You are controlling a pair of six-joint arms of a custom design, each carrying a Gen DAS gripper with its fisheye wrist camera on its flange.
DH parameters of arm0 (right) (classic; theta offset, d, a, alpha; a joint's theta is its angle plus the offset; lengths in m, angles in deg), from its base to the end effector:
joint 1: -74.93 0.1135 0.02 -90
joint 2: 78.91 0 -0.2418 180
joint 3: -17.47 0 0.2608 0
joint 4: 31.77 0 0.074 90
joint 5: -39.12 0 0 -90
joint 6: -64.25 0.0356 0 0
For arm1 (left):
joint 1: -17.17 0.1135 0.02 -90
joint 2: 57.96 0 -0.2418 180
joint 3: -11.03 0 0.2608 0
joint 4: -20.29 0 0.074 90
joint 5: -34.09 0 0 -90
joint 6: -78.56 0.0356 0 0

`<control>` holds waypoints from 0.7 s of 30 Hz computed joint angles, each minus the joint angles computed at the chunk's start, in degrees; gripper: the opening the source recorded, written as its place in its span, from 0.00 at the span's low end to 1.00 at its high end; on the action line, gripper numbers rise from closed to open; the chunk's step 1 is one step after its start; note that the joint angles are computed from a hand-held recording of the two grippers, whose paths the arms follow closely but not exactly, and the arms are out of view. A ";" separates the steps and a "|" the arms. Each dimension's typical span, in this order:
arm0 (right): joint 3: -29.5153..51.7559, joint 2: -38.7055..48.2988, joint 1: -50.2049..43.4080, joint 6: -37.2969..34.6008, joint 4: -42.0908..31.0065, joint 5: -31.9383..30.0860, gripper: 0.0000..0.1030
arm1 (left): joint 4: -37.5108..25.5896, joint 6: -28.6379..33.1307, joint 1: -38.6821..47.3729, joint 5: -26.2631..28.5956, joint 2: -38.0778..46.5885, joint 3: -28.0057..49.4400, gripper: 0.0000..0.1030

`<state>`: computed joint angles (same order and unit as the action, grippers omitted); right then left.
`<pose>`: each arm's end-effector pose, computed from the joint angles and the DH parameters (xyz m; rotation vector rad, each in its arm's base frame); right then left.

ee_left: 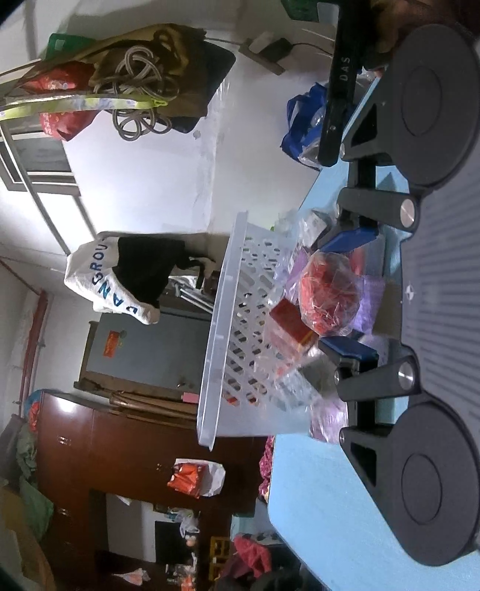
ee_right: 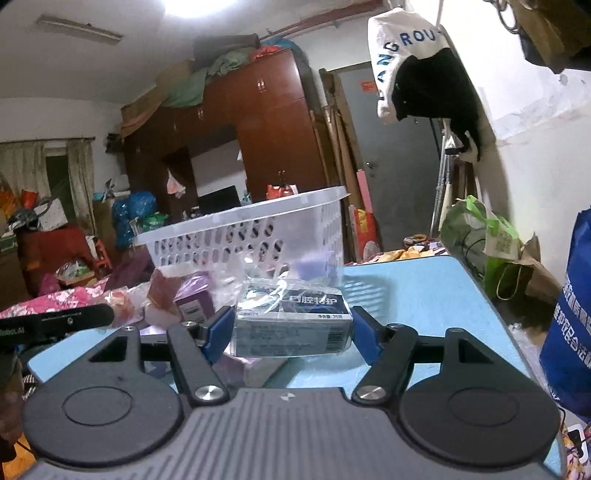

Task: Organize objects
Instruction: 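Grasp the white-blue box with the right tool while the left tool grasps a red-netted bag, then release the white-blue box and red-netted bag into the basket with both tools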

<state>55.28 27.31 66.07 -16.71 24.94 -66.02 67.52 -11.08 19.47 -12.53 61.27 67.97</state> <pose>0.2876 -0.0354 0.0812 0.0859 1.7718 0.2366 0.3565 -0.0102 0.0677 0.4980 1.7383 -0.6570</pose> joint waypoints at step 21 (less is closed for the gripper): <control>45.03 2.22 8.03 -14.18 -43.00 7.90 0.70 | -52.32 3.19 -7.18 -11.70 8.75 56.12 0.65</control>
